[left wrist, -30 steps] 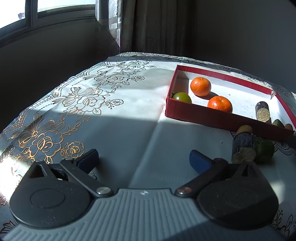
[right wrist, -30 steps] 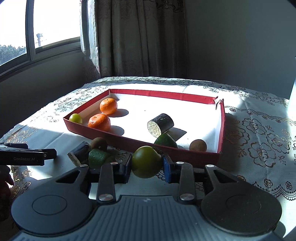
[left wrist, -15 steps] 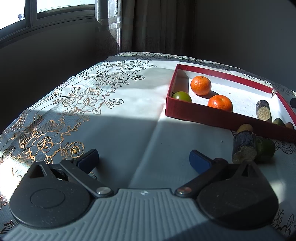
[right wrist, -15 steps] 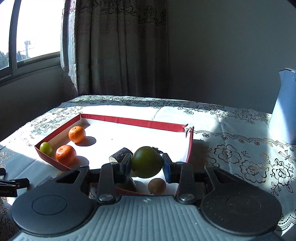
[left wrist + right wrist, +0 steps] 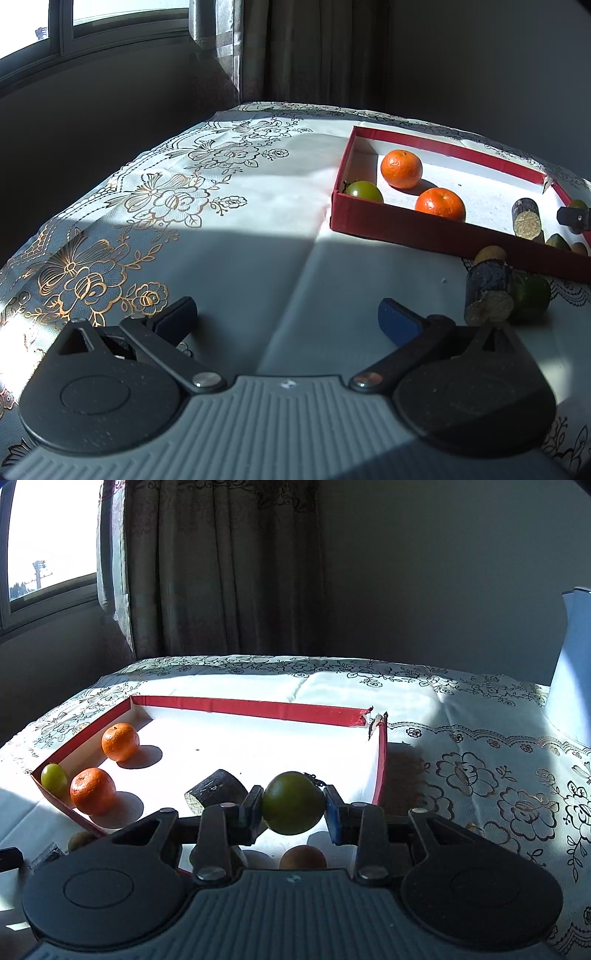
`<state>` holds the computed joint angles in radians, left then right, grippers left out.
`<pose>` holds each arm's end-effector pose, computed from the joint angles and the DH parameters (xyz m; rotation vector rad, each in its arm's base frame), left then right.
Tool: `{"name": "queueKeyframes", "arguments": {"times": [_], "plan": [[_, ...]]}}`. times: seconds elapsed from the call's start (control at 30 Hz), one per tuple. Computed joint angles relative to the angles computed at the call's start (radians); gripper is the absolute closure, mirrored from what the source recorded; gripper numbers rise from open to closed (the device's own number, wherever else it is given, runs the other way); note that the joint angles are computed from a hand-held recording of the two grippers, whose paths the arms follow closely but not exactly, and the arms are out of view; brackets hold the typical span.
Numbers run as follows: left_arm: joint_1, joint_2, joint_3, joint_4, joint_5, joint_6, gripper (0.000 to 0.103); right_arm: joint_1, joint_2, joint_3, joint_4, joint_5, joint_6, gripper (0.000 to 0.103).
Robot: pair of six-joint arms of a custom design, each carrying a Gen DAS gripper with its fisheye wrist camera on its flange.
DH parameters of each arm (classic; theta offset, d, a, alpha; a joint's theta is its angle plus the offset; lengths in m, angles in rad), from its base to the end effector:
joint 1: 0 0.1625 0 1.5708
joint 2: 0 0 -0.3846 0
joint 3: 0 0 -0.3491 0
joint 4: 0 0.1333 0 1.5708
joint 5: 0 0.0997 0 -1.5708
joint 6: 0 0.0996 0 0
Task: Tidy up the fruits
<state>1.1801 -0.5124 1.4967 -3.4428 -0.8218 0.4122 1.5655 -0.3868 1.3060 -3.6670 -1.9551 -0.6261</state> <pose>-0.0608 -0.6757 0.0916 0.4797 2.1792 -1.0336 0.0923 -0.6919 0.0866 0.3901 -2.1283 1.2317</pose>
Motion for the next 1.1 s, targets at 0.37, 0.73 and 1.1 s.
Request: {"name": "queueKeyframes", "arguments": {"times": [0.37,0.73,1.1], "plan": [[0.000,0.000,-0.001,0.001,0.000,-0.001,0.000,-0.008,0.002,-0.007,0.033,0.002,0.028,0.066],[0.000,0.001,-0.002,0.002,0.001,-0.001,0.000,-0.001,-0.066,0.107,-0.067,0.040,0.061,0.036],[0.002,0.000,0.002,-0.009,-0.009,0.000,0.000,-0.017,-0.148,0.367,-0.208,-0.057,-0.055,0.015]]}}
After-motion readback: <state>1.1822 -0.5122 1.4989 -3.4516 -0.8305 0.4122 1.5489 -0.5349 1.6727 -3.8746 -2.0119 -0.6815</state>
